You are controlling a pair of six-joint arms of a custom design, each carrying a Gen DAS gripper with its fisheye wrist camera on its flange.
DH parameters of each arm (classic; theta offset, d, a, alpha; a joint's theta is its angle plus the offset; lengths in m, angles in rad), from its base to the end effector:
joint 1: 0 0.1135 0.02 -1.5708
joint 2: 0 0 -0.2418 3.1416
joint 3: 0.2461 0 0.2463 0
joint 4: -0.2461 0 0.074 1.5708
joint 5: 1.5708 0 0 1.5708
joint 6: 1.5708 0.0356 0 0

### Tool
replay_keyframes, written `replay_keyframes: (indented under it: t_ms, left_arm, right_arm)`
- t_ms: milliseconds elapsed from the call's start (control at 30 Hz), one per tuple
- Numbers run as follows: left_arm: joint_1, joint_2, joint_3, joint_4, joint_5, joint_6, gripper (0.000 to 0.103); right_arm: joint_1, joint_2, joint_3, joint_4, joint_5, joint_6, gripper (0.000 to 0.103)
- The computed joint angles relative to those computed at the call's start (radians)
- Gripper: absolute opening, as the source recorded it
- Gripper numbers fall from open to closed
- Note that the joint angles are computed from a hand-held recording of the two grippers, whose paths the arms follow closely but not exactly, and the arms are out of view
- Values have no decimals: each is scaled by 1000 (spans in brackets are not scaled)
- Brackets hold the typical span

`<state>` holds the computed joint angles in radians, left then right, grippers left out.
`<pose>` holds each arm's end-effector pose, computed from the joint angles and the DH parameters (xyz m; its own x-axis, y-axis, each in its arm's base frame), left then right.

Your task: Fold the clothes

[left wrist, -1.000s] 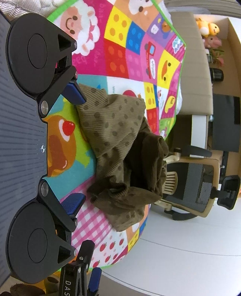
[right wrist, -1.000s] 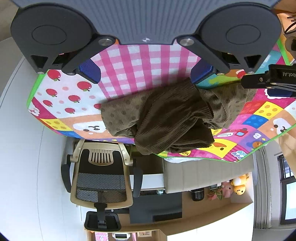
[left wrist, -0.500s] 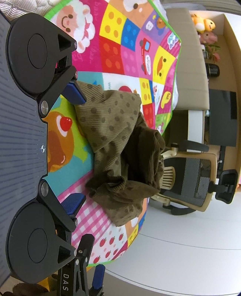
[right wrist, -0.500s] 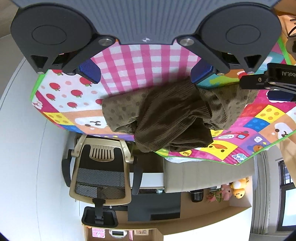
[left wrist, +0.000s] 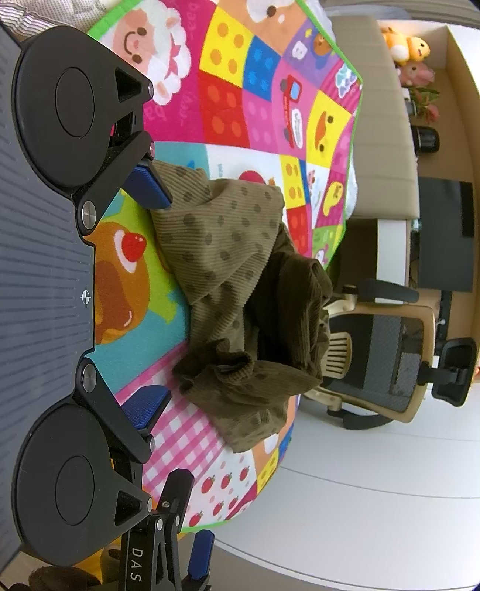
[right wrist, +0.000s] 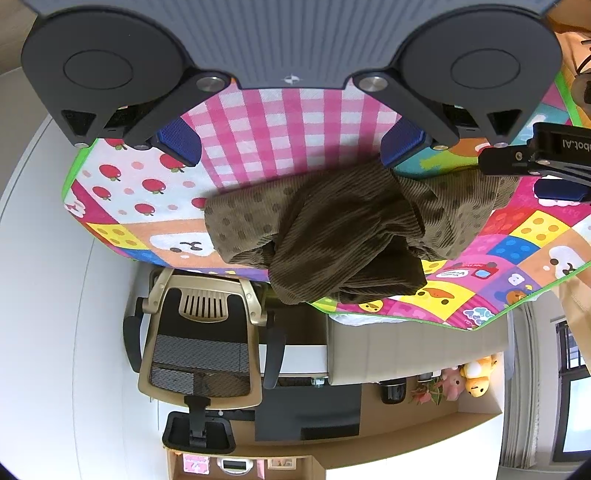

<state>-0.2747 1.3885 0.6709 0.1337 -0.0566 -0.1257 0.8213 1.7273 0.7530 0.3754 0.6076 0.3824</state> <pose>0.2768 -0.0759 0.1790 -0.5547 0.0263 -0.8316 0.1571 0.9848 -0.0737 0.2375 0.2254 0.1302 -0.4607 -0.0453 -0.8864 -0.1162 0.9932 0.0096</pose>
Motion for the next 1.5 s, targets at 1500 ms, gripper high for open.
replay_keyframes:
  t_ms: [1500]
  left_arm:
    - [-2,46,33,-28,-3,-13,103]
  right_arm:
    - [-15,30,9,1,-35,-18,103]
